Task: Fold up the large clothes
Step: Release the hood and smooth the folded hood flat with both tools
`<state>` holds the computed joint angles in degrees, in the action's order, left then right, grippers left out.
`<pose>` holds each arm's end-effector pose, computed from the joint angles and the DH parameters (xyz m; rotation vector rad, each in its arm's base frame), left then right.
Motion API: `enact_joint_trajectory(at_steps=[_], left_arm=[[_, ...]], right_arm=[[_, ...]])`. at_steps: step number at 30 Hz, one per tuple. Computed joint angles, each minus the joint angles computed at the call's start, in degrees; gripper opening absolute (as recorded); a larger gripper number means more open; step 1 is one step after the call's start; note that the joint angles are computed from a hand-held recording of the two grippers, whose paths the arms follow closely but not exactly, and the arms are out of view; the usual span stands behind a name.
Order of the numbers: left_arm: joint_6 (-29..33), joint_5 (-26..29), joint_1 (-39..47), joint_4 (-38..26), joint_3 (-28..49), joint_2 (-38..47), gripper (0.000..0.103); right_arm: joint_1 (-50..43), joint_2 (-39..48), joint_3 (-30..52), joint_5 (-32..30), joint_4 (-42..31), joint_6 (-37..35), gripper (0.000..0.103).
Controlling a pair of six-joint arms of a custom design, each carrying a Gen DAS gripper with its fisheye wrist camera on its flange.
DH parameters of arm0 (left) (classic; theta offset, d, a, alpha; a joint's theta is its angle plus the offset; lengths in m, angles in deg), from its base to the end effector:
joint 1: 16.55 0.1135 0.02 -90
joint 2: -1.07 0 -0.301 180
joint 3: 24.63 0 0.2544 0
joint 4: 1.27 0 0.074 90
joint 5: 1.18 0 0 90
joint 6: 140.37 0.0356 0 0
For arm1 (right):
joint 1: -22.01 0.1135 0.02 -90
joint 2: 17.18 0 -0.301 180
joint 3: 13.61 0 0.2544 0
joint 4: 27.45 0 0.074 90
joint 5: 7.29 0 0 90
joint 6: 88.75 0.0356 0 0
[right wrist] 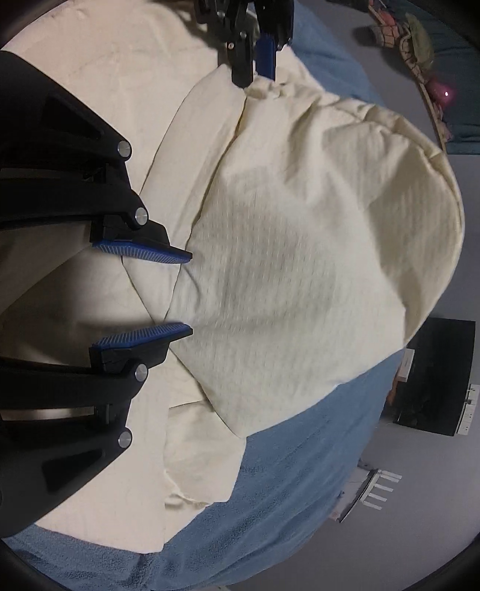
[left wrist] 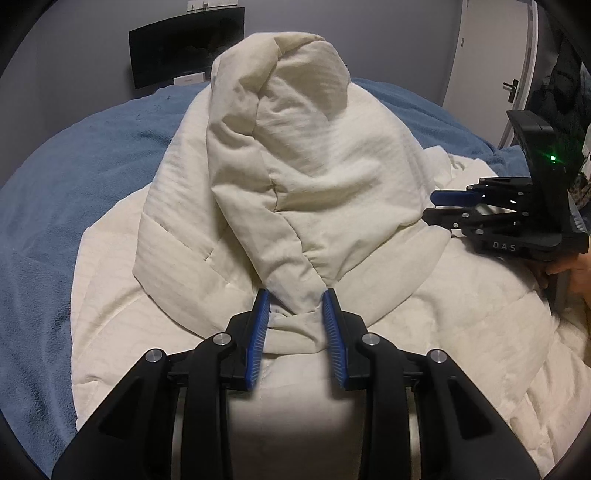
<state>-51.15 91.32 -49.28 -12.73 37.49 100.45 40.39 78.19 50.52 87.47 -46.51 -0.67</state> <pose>0.2884 -0.1872 0.1741 0.6923 2.3452 -0.3166 0.3194 0.1030 0.1970 -0.3947 2.4127 0.0258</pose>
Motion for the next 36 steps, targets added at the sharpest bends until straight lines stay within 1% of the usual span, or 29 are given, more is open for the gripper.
enact_joint_trajectory(at_steps=[3,5,7,8,10,11,12,13,15,17,19,20,21,22,23,24,25,27,28,29,31,32,33,36], left_arm=[[0.1,-0.8,-0.5,0.4,0.0,0.2,0.031],[0.3,-1.7,-1.1,2.1,-0.9,0.1,0.031],[0.5,-1.7,-1.1,4.4,-2.5,-0.6,0.032],[0.6,-1.8,-1.2,5.4,-3.3,-1.2,0.035],[0.8,-2.7,-1.5,7.6,-4.8,-2.7,0.051],[0.9,-3.5,-1.9,9.0,-5.6,-3.5,0.067],[1.0,-4.2,-2.3,10.3,-6.5,-4.0,0.075],[1.5,-4.4,-2.6,11.3,-7.1,-4.6,0.076],[1.8,-5.4,-3.2,10.8,-6.8,-4.4,0.077],[1.8,-5.8,-3.4,10.6,-6.9,-4.3,0.077],[1.3,-6.0,-3.5,10.8,-7.4,-5.3,0.081],[0.7,-6.3,-3.6,10.5,-7.8,-6.3,0.085],[0.3,-6.5,-3.6,10.0,-8.0,-7.2,0.087],[-0.6,-7.0,-3.8,8.4,-8.0,-8.6,0.088],[-1.5,-7.3,-3.9,6.5,-8.1,-10.2,0.091],[-2.7,-7.7,-4.1,4.2,-7.9,-11.8,0.097],[-4.3,-8.1,-4.4,0.8,-7.9,-14.3,0.096],[-6.2,-9.4,-5.5,-4.3,-8.8,-19.2,0.096],[-7.1,-9.9,-6.2,-6.3,-9.5,-21.5,0.096],[-8.3,-10.4,-7.0,-9.0,-10.5,-24.5,0.096],[-10.5,-12.3,-8.9,-14.6,-12.0,-29.6,0.096],[-11.7,-13.5,-10.0,-17.6,-12.5,-31.9,0.096],[-13.1,-14.4,-11.0,-20.3,-12.9,-34.1,0.096],[-17.8,-14.7,-13.6,-31.5,-13.1,-44.2,0.096]], right_arm=[[0.7,0.3,-0.7,1.6,1.6,0.0,0.031],[1.1,-0.9,-2.2,2.4,3.6,0.4,0.031],[1.8,-3.6,-3.2,4.5,3.2,2.1,0.037],[2.2,-5.0,-3.5,5.6,2.5,3.1,0.039],[2.4,-8.3,-3.4,6.3,0.2,5.7,0.04],[2.4,-10.2,-3.1,5.5,-1.7,7.8,0.043],[2.4,-11.3,-2.7,5.1,-3.5,9.3,0.046],[2.8,-13.0,-1.8,4.9,-6.5,11.2,0.047],[3.6,-15.6,-0.8,4.9,-10.8,13.2,0.048],[6.1,-18.6,0.7,6.8,-16.7,14.9,0.05],[7.7,-22.6,0.1,8.0,-19.8,15.5,0.059],[8.9,-25.1,-0.3,9.0,-21.7,16.4,0.066],[9.6,-27.0,-0.6,9.6,-23.3,17.1,0.071],[11.4,-29.9,-0.6,10.4,-26.0,18.9,0.072],[13.0,-32.3,-1.3,11.0,-27.6,20.2,0.075],[14.4,-34.6,-1.5,11.6,-29.9,21.4,0.079],[15.6,-36.5,-1.9,12.6,-31.8,22.4,0.081],[20.1,-39.6,-1.8,17.3,-36.5,25.9,0.088],[23.7,-41.3,-1.7,20.4,-39.8,28.6,0.089],[26.0,-42.4,-1.6,22.2,-42.0,30.4,0.089],[34.1,-44.8,-1.1,27.9,-48.7,37.0,0.089],[39.2,-45.2,-0.6,31.5,-52.9,42.1,0.09],[42.7,-45.2,-0.2,33.7,-55.8,45.9,0.09],[56.5,-44.0,1.4,39.5,-67.3,62.9,0.09]])
